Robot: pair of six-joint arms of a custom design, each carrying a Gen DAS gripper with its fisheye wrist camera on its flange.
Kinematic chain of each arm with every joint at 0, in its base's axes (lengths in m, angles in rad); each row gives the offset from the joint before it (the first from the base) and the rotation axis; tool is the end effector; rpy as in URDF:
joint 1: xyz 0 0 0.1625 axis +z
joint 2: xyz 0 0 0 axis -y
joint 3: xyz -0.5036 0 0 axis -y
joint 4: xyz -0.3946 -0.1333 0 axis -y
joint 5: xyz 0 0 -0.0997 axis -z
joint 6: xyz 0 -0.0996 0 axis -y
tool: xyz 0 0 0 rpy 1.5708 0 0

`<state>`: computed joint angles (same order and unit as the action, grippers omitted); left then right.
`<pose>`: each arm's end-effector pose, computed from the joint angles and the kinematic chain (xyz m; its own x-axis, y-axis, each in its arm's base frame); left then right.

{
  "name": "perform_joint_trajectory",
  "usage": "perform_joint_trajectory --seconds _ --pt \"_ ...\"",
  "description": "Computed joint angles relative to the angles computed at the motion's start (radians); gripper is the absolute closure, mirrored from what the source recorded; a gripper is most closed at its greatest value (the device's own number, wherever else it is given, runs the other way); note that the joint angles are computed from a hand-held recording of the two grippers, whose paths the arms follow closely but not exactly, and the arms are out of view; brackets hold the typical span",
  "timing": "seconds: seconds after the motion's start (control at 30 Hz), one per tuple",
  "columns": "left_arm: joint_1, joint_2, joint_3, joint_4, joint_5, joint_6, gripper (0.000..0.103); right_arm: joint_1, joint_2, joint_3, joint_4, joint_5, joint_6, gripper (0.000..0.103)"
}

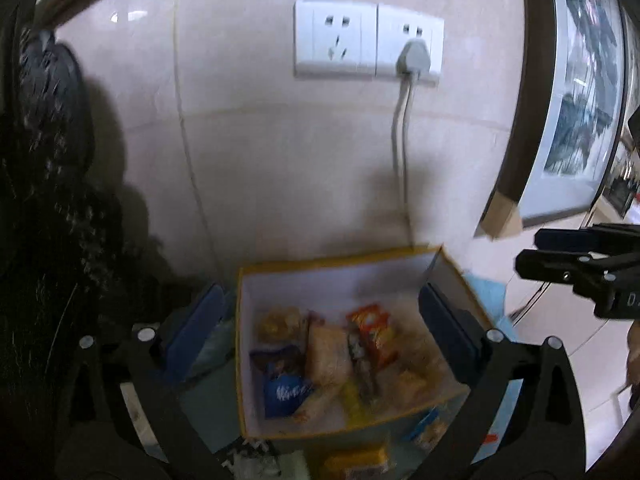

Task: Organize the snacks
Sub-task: 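Carry both packs over the yellow box and release them inside, then grasp pale green snack bag with left tool while right tool grasps red-yellow candy bag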

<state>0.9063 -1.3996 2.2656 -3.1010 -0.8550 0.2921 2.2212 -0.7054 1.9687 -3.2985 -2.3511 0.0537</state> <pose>-0.1311 -0.4896 0.3604 -0.6679 0.3191 -0.6723 0.7079 0.5513 -0.4415 0.4280 -0.4581 0.0943 -0.7844 -0.1411 0.6040 -0.5000 0.7202 -0.4810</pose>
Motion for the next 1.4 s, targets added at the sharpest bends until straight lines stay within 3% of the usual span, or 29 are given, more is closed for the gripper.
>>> perform_joint_trajectory --seconds 0.17,0.3,0.47,0.6,1.0,1.13,1.17,1.2,1.23,1.3,1.37,1.4 --pt "0.058 -0.046 0.102 -0.054 0.034 -0.012 0.003 -0.037 0.004 0.115 -0.018 0.029 0.088 0.045" --pt "0.150 -0.093 0.174 -0.045 0.050 -0.081 0.003 -0.050 0.035 0.203 -0.043 0.036 0.142 0.044" --pt "0.272 -0.132 0.258 0.000 0.050 -0.197 0.003 -0.085 0.103 0.326 -0.127 0.011 0.247 0.043" --pt "0.315 -0.124 0.301 -0.032 0.056 -0.210 0.003 -0.113 0.150 0.375 -0.174 -0.015 0.333 0.042" --pt "0.309 0.039 0.267 -0.219 -0.034 -0.028 0.003 -0.156 0.219 0.314 -0.169 -0.091 0.337 0.042" --pt "0.328 0.099 0.251 -0.221 0.002 -0.003 0.003 -0.176 0.235 0.298 -0.149 -0.109 0.331 0.042" --pt "0.342 0.098 0.243 -0.204 -0.006 -0.027 0.003 -0.183 0.240 0.292 -0.139 -0.103 0.324 0.043" --pt "0.365 0.097 0.229 -0.176 -0.023 -0.058 0.004 -0.195 0.242 0.290 -0.113 -0.078 0.315 0.052" --pt "0.376 0.097 0.223 -0.160 -0.029 -0.065 0.005 -0.197 0.247 0.285 -0.100 -0.074 0.307 0.052" --pt "0.389 0.101 0.229 -0.159 -0.032 -0.019 0.032 -0.192 0.254 0.284 -0.106 -0.070 0.271 0.058" --pt "0.392 0.092 0.243 -0.179 -0.046 0.031 0.050 -0.192 0.251 0.286 -0.111 -0.053 0.242 0.062" --pt "0.396 0.078 0.249 -0.178 -0.062 0.033 0.069 -0.190 0.252 0.289 -0.120 -0.051 0.231 0.064"
